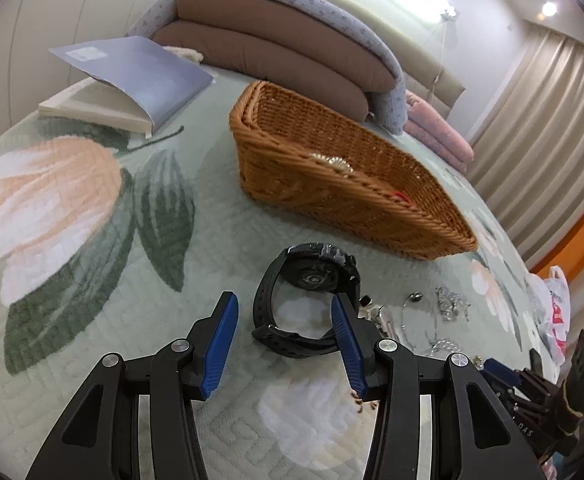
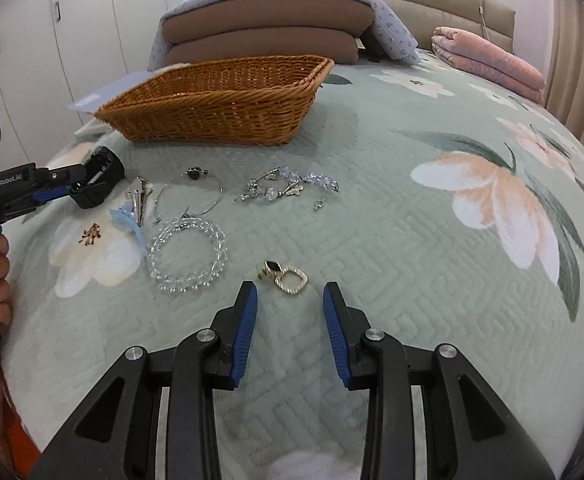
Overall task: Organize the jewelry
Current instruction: 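Move the left tool to the black watch while the right tool grasps the gold earring, then grasp the black wristwatch band with the left tool and lift it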
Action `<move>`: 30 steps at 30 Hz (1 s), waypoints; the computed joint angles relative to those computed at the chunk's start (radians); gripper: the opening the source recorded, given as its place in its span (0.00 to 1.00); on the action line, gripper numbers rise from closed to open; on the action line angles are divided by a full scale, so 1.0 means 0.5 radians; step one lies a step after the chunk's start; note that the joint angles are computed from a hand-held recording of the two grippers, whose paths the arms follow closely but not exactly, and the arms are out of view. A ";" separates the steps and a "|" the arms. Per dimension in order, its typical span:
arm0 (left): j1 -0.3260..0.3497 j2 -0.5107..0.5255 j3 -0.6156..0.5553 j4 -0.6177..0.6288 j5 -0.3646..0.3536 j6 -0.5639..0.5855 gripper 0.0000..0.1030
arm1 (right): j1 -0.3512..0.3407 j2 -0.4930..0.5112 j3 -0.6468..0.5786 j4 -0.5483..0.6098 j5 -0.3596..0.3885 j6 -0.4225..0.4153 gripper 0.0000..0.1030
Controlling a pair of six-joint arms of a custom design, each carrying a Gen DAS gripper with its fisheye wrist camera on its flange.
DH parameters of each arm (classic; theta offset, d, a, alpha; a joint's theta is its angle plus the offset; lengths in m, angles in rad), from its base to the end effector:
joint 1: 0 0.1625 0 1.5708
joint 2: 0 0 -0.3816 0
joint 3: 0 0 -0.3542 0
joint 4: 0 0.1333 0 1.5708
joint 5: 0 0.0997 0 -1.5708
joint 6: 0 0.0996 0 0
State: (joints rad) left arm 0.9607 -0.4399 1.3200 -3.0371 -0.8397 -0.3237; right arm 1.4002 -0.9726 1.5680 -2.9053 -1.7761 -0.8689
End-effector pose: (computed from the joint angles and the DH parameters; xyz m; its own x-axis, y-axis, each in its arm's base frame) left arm -0.2344 -0.6841 0.0454 -0.9309 -0.0998 -0.3514 0.1911 0.6867 -0.7014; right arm 0.0014 -0.6573 0.2743 -0.7037 -0.3615 0.6117 -0.6379 0.7005 -0.3199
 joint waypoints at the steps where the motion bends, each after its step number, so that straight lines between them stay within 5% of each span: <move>1: 0.000 0.002 -0.003 0.008 0.003 0.000 0.49 | 0.008 0.018 -0.024 0.009 -0.015 0.004 0.36; 17: 0.002 0.033 -0.041 0.078 0.030 -0.013 0.48 | 0.042 0.088 -0.078 -0.030 -0.073 -0.074 0.38; 23: -0.003 0.042 -0.060 0.107 0.057 -0.004 0.48 | 0.057 0.082 0.025 -0.207 -0.092 -0.180 0.18; 30: -0.006 0.082 -0.135 0.188 0.122 -0.015 0.26 | 0.047 0.053 0.060 -0.196 -0.041 -0.183 0.04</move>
